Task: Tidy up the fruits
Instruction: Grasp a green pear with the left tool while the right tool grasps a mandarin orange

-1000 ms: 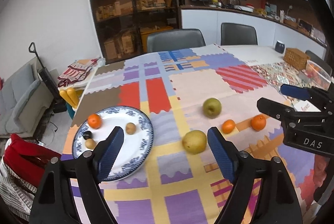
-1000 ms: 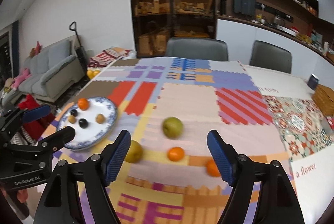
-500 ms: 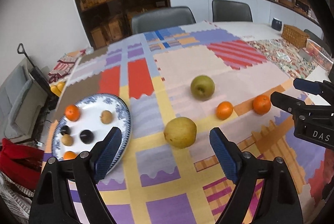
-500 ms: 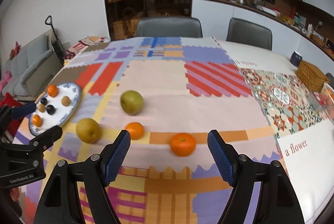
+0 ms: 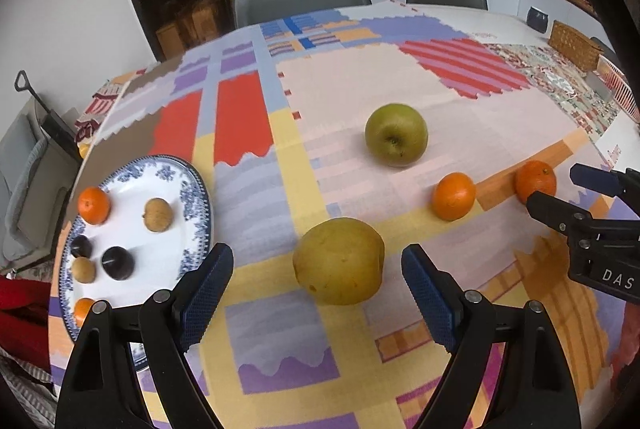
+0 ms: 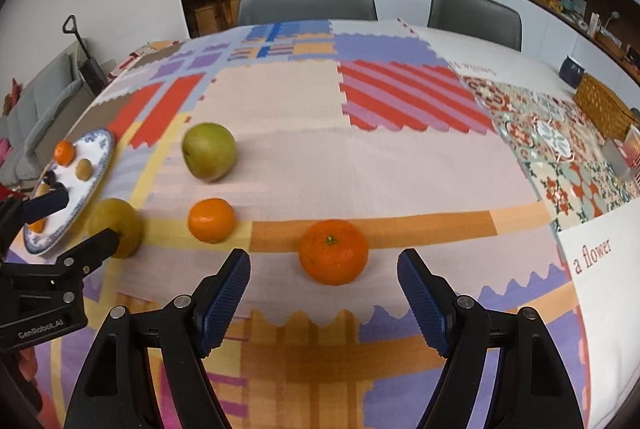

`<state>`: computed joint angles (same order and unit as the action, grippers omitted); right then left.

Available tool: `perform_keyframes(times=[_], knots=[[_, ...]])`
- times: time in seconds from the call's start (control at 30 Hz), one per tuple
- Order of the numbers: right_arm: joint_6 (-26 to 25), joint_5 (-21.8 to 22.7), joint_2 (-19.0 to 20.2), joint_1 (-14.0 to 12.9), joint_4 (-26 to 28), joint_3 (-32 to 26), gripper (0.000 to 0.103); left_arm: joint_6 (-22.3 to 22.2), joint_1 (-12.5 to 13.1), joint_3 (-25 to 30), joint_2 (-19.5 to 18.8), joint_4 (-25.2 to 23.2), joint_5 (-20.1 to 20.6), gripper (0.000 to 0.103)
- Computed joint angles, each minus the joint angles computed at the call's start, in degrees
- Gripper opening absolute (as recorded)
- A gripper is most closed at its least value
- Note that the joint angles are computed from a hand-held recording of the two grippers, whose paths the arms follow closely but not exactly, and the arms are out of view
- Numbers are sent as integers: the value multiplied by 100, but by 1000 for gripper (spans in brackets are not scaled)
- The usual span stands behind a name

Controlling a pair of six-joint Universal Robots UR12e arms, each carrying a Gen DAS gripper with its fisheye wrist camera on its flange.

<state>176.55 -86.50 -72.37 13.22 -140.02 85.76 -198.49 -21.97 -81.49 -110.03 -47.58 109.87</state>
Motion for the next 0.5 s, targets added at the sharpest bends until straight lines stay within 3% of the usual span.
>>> perform_keyframes(times=[0.2,0.33,0.5], knots=[[50,37,102,-24,176,-78,74,-71,27,59,-85,-84,-82,85],[13,77,142,-28,199,-103,68,-188,50,62,-104,-91,-155,69],[-26,200,195,-43,270,-139,55,-352,128,21,-85,-20,-577,55]])
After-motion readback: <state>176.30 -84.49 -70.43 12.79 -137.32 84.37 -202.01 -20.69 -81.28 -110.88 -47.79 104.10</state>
